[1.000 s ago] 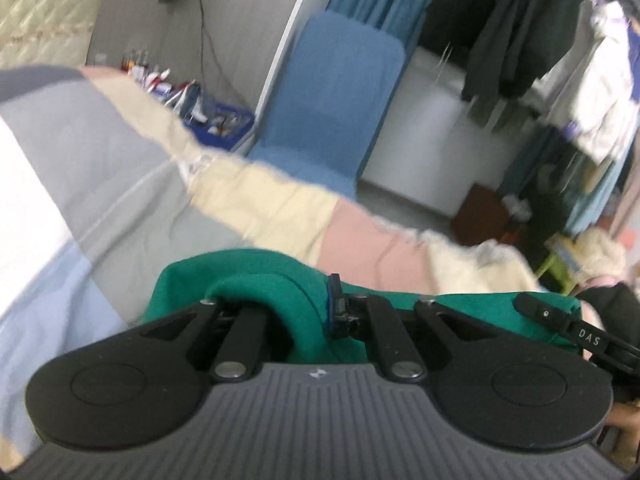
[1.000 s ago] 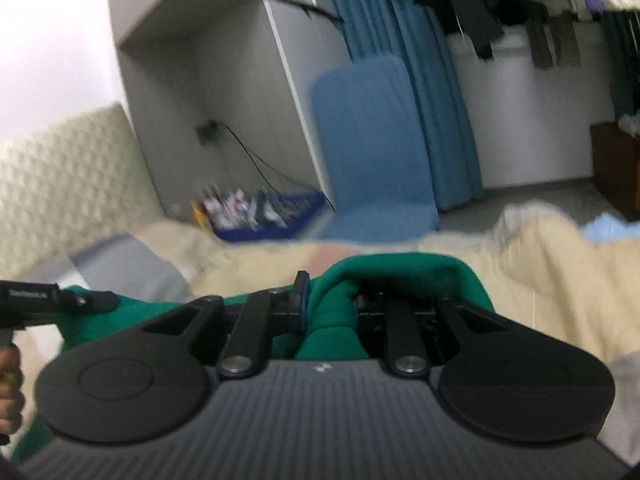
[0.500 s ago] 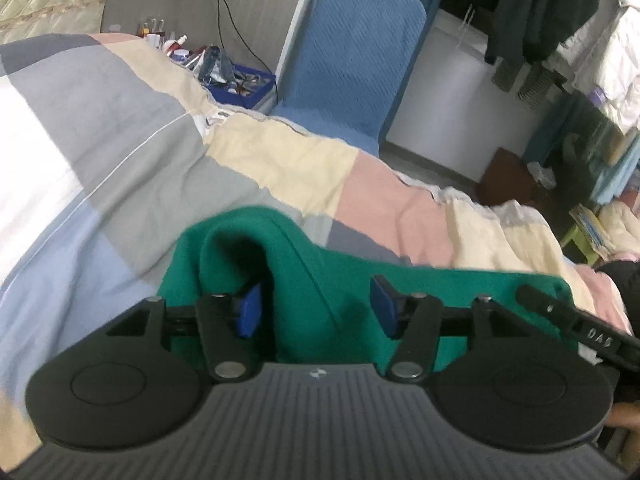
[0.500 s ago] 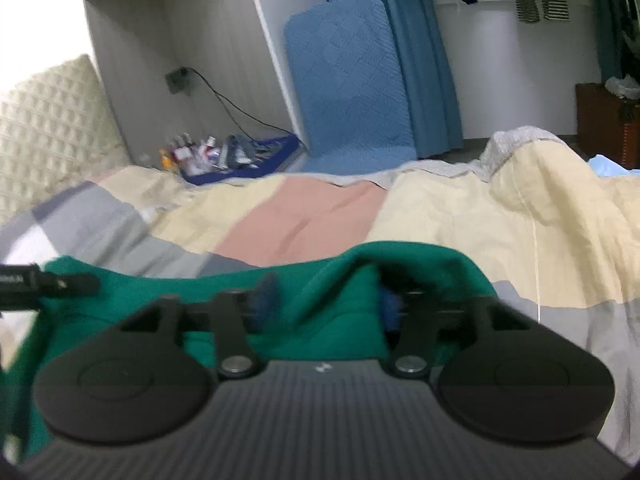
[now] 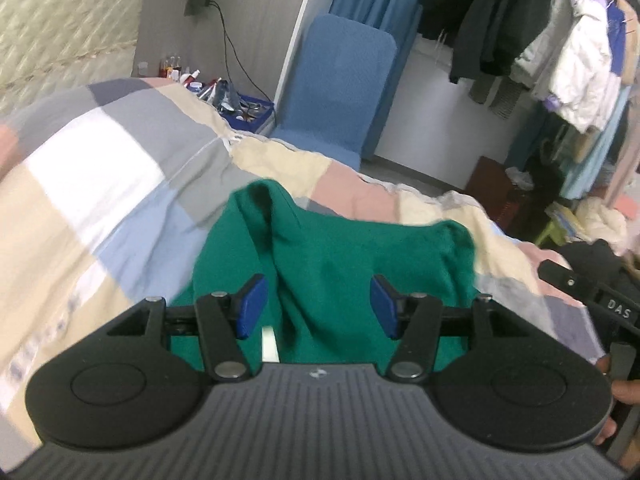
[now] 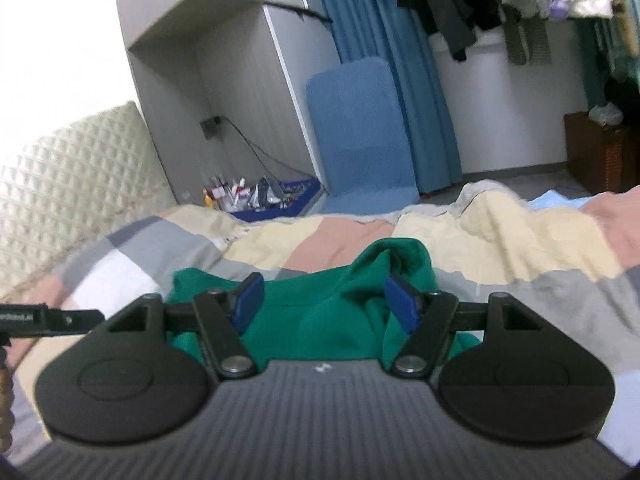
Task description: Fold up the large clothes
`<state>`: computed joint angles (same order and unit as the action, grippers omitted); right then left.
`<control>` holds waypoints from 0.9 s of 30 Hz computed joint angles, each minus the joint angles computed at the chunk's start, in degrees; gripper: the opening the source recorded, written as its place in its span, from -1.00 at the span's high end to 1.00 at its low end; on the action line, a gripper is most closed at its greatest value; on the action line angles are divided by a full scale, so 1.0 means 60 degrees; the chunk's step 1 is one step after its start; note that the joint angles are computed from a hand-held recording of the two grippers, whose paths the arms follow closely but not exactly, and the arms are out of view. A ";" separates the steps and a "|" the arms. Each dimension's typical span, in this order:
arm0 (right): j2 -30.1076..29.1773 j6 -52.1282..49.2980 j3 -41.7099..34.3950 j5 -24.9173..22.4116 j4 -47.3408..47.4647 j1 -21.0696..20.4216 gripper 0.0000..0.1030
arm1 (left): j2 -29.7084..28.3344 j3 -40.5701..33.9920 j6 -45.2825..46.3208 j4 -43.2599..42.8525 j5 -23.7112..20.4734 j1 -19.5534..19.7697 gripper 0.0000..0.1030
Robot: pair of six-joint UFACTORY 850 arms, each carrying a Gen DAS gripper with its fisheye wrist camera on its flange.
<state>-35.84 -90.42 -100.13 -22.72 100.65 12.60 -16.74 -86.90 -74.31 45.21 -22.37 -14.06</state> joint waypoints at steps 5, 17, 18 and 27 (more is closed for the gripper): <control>0.1966 -0.0623 0.2414 -0.0289 0.0351 -0.0113 -0.34 | 0.1507 0.1630 -0.2418 0.1903 -0.1026 -0.1170 -0.21; 0.4854 -0.2055 0.6174 -0.0054 0.0511 -0.0201 -0.34 | 0.2984 0.4041 -0.4505 0.4021 -0.2373 -0.3339 -0.21; 0.4936 -0.1865 0.6259 0.0023 0.0323 -0.0192 -0.35 | 0.2928 0.4051 -0.4457 0.4005 -0.2424 -0.3377 -0.22; 0.4615 0.0235 0.6207 0.0669 -0.1499 -0.0192 -0.59 | 0.2357 0.4039 -0.3371 0.2817 -0.1643 -0.2633 -0.22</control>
<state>-8.15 -89.01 -62.89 -18.71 91.66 11.45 -2.60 -62.66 -94.53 62.11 -32.23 -29.86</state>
